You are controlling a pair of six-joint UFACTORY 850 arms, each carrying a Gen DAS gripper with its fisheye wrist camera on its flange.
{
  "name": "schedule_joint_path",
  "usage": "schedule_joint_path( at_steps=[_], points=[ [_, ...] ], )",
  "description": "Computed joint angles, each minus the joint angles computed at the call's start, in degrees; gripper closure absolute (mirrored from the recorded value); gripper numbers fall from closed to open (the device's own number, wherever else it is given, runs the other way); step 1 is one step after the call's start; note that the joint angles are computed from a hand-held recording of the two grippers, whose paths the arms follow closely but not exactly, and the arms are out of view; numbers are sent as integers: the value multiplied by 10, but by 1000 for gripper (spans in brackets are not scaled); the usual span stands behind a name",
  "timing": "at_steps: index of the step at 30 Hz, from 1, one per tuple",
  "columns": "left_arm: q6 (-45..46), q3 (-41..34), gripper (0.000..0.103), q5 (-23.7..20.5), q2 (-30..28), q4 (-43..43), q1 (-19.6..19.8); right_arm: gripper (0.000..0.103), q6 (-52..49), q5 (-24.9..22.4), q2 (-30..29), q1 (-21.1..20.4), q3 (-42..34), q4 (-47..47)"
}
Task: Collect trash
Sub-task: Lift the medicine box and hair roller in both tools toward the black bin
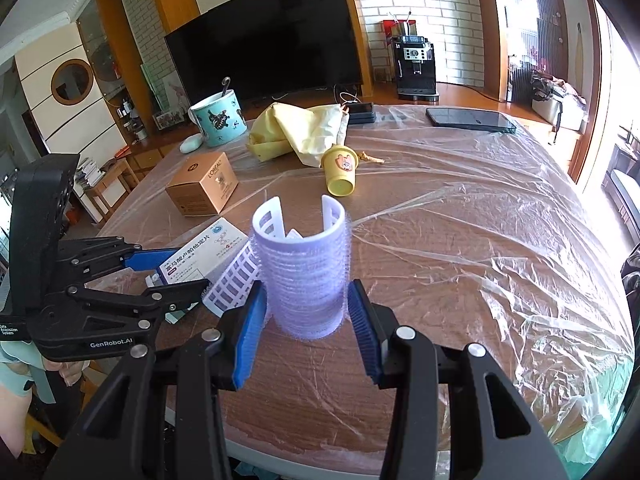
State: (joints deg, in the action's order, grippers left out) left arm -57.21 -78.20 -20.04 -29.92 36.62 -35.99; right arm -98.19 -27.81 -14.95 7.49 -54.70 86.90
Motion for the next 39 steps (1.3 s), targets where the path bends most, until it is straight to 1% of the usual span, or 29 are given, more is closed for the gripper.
schedule_joint_path(
  at_steps=[4, 13, 25, 39],
  points=[
    [-41, 11, 51, 3, 12, 36, -2, 61, -10, -4, 6, -2, 3, 10],
    [-102, 32, 51, 13, 34, 87, -9, 61, -27, -17, 26, -8, 13, 22],
    [-210, 58, 51, 5, 62, 188, -26, 61, -40, -28, 52, -8, 31, 25],
    [-323, 85, 51, 5, 89, 282, -37, 61, -52, -42, 76, -9, 47, 22]
  ],
)
